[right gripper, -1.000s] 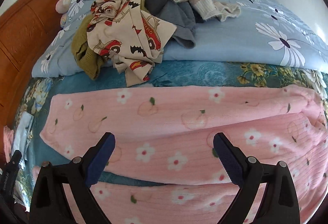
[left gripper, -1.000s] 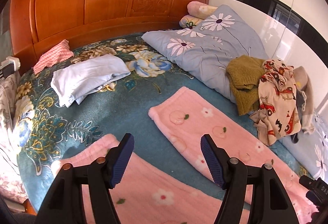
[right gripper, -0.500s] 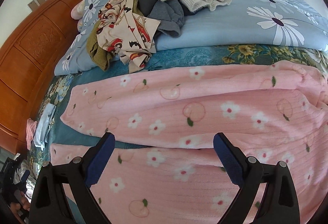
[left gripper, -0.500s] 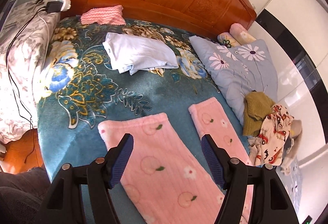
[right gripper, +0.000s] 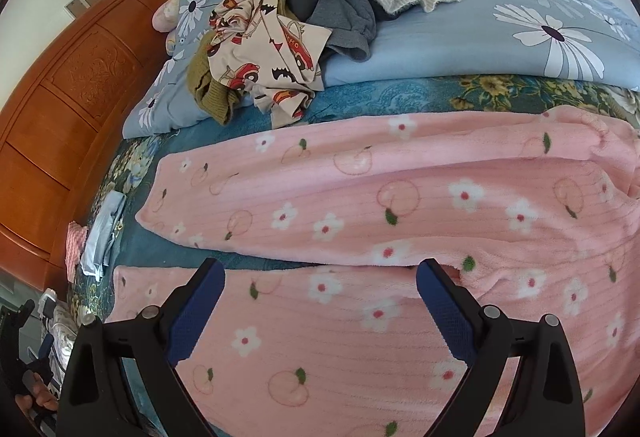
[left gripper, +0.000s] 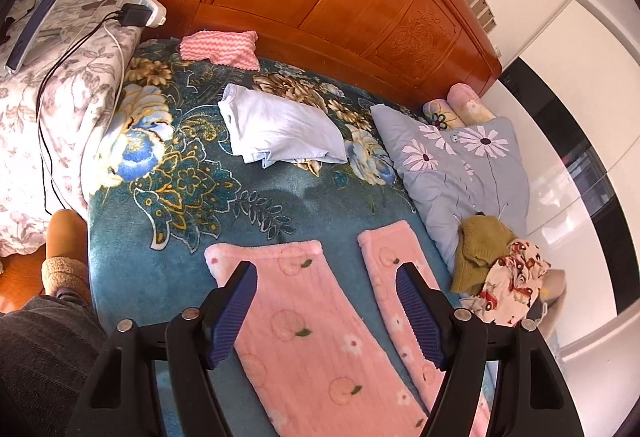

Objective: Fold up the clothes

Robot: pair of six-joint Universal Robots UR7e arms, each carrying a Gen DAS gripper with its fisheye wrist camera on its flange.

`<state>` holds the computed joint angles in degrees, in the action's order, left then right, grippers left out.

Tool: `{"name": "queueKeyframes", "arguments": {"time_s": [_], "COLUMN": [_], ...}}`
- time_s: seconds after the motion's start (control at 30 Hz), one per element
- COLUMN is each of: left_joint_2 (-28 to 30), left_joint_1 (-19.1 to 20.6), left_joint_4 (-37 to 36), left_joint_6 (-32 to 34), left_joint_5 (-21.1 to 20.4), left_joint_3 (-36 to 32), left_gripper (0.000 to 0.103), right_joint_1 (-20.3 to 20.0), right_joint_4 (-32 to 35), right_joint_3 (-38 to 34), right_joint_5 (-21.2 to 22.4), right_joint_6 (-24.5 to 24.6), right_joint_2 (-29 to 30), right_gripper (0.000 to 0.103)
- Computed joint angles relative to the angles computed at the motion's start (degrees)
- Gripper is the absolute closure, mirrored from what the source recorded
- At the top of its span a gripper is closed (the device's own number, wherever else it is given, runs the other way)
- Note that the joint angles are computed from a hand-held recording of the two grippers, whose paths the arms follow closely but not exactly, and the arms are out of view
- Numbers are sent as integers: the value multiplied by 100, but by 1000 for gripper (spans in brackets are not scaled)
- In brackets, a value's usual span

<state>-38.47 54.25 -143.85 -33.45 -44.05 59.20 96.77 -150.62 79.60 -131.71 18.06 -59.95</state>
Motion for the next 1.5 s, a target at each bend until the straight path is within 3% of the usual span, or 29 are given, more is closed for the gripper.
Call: {"name": "queueKeyframes", "arguments": {"time_s": [0.47,0.67,1.03,1.3,1.5], "left_joint_2": [106,370,714,783,791], "left_joint_1": [72,52,-22,-55,263], "left_joint_4": [343,550,887,460,795], "left_joint_6": [-601,-210,-103,1046,-167], "left_joint_5": [-15,-80,-362,137,-592], "left_joint_3": [-236,-699,-1390,-1224,-1347], "left_gripper": [27,27,27,27,27], "right_joint_1": [-267,-250,-119,-114,-117], "right_joint_4": [400,715,1537,2029,2329], "right_joint_3": [367,223,-523,-736,-807], "right_joint_5": [27,-98,-300,-334,-458], "right_joint_6": [1241,1628,1704,1934,2134], "right_joint_2": [-392,-333,80,205,270], "right_gripper": [6,6,6,6,6]}}
